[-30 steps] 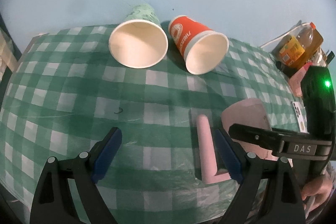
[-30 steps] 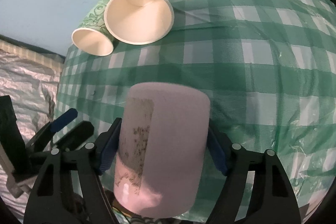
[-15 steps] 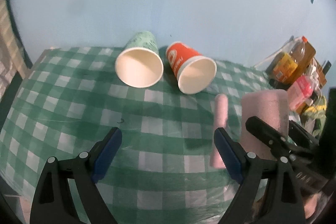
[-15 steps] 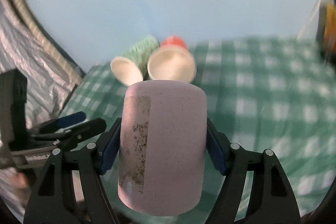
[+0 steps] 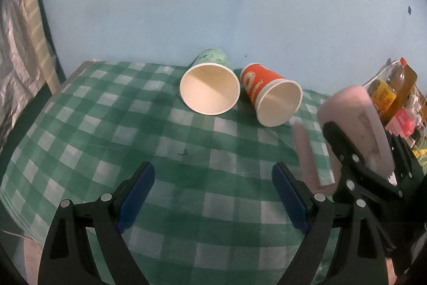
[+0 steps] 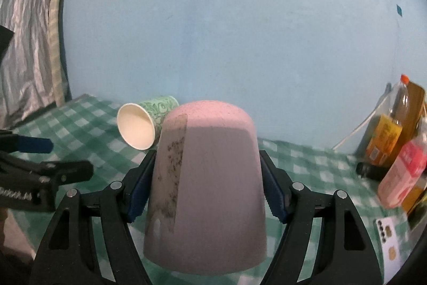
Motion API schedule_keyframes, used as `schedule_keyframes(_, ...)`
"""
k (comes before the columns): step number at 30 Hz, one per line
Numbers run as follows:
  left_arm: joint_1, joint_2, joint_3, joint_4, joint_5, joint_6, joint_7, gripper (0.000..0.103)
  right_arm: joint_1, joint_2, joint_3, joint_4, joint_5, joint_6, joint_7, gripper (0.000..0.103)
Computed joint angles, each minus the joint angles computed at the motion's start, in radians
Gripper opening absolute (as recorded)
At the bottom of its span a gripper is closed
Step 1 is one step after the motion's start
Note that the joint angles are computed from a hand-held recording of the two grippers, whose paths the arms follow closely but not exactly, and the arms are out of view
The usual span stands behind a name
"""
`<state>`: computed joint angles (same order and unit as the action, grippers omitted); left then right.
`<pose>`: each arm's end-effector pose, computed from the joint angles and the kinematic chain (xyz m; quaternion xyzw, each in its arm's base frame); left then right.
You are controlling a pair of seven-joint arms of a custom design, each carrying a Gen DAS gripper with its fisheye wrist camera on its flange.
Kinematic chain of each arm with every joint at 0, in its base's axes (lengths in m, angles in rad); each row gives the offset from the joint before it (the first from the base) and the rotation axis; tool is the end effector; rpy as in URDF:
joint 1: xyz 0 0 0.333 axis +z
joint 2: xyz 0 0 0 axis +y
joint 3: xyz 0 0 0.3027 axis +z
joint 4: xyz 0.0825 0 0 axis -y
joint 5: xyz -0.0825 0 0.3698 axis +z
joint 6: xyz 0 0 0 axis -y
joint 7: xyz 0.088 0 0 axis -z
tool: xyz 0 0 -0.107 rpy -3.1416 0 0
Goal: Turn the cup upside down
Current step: 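Rotate the held pink mug with the right gripper so its rim faces down, then lower the pink mug rim-down onto the tablecloth with the right gripper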
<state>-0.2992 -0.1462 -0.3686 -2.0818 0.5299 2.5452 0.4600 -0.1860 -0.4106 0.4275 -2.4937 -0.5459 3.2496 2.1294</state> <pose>0.4201 -0.3512 0.5447 -0.6842 0.6330 -0.3026 0.1989 0.4231 0.1778 0.5340 -0.6913 0.4923 -0.3649 0.3829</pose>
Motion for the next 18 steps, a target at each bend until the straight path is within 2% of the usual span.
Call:
schedule_keyframes(2,0.001,0.002,0.002,-0.003,-0.001,-0.002,-0.001,0.091,-0.049,0.022,0.054,0.034,-0.010,-0.020,0.008,0.073)
schedule_keyframes(7,0.006,-0.002,0.006,-0.018,0.003,0.002,-0.023,0.091,0.001,0.050,0.007,0.050,-0.055,-0.056,0.029,0.073)
schedule_keyframes(10,0.009,-0.006,0.007,-0.030,-0.002,0.020,-0.029,0.091,0.032,0.014,-0.032,-0.001,-0.078,-0.035,0.040,0.073)
schedule_keyframes(11,0.011,-0.007,0.005,-0.030,0.001,0.019,-0.032,0.091,0.006,-0.003,-0.015,-0.017,-0.085,-0.010,0.052,0.073)
schedule_keyframes(14,0.012,-0.006,0.002,-0.031,0.003,0.021,-0.037,0.091,0.019,-0.051,-0.037,-0.074,-0.065,0.035,0.024,0.073)
schedule_keyframes(17,0.011,-0.013,0.004,-0.044,-0.011,0.037,-0.030,0.091,0.010,-0.084,-0.033,-0.121,-0.032,0.079,-0.002,0.073)
schedule_keyframes(18,0.011,-0.015,0.003,-0.047,-0.015,0.038,-0.029,0.091,0.031,-0.093,-0.054,-0.137,-0.018,0.080,-0.008,0.073)
